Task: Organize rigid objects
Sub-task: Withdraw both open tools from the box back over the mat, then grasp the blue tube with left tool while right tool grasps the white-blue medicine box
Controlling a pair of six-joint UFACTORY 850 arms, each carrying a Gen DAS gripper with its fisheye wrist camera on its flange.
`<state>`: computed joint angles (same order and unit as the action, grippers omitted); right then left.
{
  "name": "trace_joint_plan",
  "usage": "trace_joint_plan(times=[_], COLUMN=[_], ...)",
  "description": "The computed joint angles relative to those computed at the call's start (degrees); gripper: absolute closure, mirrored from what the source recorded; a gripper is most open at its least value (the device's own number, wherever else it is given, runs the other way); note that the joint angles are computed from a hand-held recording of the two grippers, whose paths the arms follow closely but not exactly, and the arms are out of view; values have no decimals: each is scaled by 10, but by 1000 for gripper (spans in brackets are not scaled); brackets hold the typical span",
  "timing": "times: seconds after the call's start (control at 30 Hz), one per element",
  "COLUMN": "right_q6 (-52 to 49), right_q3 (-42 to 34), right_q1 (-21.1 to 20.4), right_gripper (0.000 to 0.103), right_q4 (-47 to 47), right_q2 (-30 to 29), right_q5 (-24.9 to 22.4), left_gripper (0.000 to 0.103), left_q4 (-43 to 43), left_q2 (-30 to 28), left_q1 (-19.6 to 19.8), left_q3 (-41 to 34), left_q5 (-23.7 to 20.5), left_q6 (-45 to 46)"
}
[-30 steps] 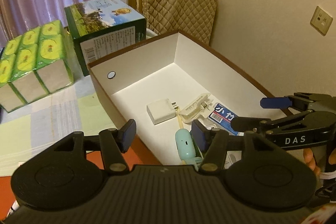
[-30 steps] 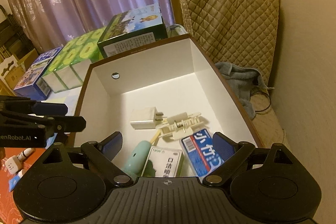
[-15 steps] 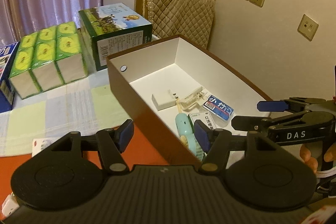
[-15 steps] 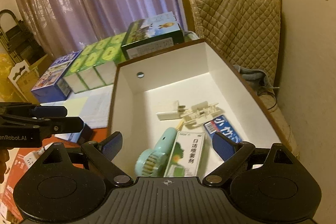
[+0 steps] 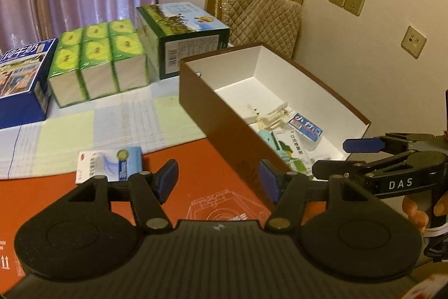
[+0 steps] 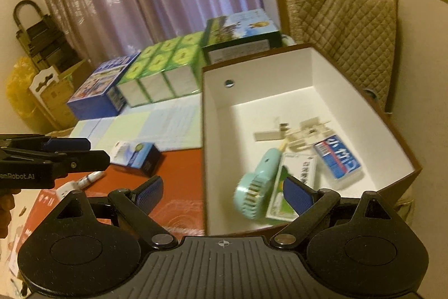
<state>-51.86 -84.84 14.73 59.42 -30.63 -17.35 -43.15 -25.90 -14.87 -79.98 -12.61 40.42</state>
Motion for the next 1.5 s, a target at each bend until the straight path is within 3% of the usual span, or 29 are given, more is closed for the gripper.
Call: trace_joint_plan(times=[0.27,0.93,1.3,1.5], right_q6=[24,130,172,203], right_q3=[1,-64,-110,-136], right_q1=[29,94,117,127], right_gripper=[13,13,13,13], right_q4=[-29,-146,-187,-211], right_q2=[-7,-79,-119,-141], right_q5=[-24,-73,-91,-101], left_gripper=[44,44,44,44], left_q4=[-9,47,108,113], left_q2=[28,86,99,91], left_q1=[22,98,133,146], left_q3=[53,166,201,208], left_q5=[-7,16,32,44], left_q6=[10,-79,-138,-120])
